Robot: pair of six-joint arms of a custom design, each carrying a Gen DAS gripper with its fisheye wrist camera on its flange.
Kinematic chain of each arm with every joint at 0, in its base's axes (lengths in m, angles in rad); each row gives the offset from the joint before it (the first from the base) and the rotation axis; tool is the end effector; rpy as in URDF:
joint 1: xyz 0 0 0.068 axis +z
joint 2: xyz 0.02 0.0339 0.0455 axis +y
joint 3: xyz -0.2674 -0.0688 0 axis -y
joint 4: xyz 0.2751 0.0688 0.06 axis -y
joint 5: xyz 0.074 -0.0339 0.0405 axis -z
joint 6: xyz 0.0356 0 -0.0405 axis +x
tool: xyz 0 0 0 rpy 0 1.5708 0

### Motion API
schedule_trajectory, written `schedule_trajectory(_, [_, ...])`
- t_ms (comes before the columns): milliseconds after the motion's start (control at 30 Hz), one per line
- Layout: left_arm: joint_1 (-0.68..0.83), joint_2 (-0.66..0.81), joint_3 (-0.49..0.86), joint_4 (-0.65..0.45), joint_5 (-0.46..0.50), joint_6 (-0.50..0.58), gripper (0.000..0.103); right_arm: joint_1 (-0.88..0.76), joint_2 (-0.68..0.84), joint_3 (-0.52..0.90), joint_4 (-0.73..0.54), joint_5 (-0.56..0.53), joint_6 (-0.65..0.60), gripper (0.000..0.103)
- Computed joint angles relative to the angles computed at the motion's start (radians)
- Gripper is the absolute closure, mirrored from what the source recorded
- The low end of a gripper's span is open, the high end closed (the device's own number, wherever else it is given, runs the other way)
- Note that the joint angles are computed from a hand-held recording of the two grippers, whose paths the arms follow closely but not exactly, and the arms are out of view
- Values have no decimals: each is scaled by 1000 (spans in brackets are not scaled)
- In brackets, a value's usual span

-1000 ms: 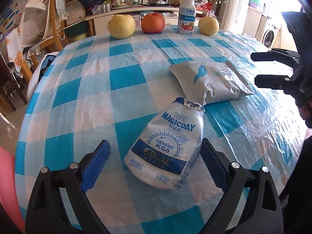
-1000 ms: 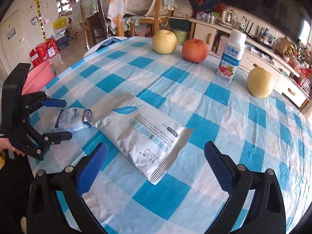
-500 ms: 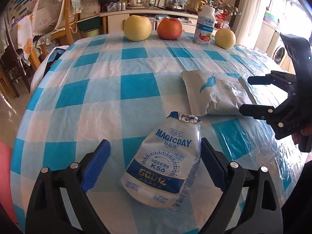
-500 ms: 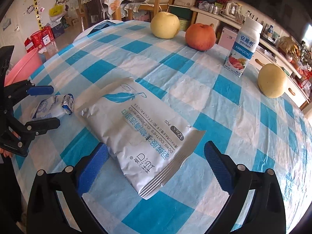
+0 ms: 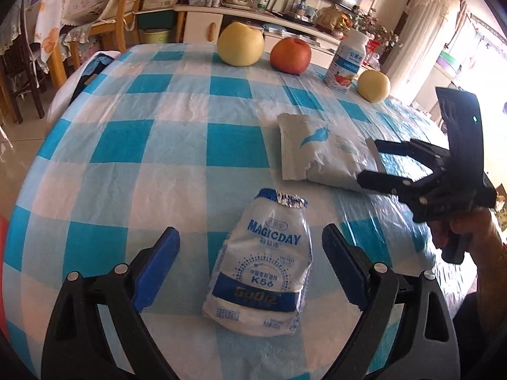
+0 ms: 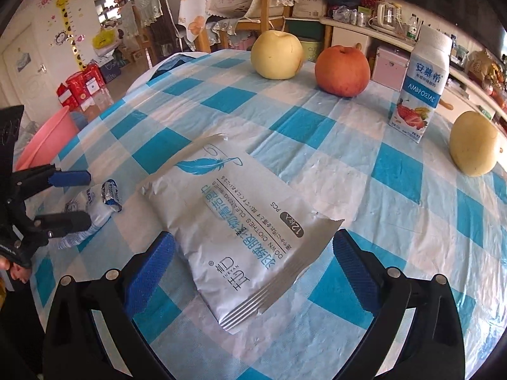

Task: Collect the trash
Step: 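Grasp the white MAGICDAY pouch with the left tool while the right tool grasps the white wipes pack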

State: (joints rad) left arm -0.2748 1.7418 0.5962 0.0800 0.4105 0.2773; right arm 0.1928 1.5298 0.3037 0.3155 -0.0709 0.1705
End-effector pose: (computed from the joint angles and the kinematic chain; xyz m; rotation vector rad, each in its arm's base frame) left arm 0.2707 -0.0911 0.0578 0.8391 2.4519 -0.5379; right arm 0.2210 0.0457 0.0555 -0.0581 2.4935 0.2414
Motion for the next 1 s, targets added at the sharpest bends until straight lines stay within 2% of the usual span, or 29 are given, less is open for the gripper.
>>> schedule_trajectory(33, [-1,-4,-3,-6,-7,22,11,-29,22,11,7,-57,-9,4])
schedule_trajectory(167, [4,-17,-10,-34,2,87,11,-57,43,31,24,-104,-32,4])
schedule_trajectory(400, [-5,-8,-3,-21,-16,81,13,-29,46,67,29,-35,-71,4])
schedule_trajectory(600, [-31,-15,-19,26,-60,72,37,-7,66,120,33,-13,-111,4])
schedule_trajectory(667, [-35,-17,-22,34,-70,69,44,-13,98,155,9,-58,-132,4])
schedule_trajectory(800, [-31,-11,-19,38,-62,59,44,2,188,226,-47,-84,-207,4])
schedule_trajectory(933, [-30,-5,-15,43,-59,49,44,-53,200,236,-75,-182,-223,4])
schedule_trajectory(1000, [-26,1,-7,40,-52,38,44,-52,196,225,-73,-174,-247,4])
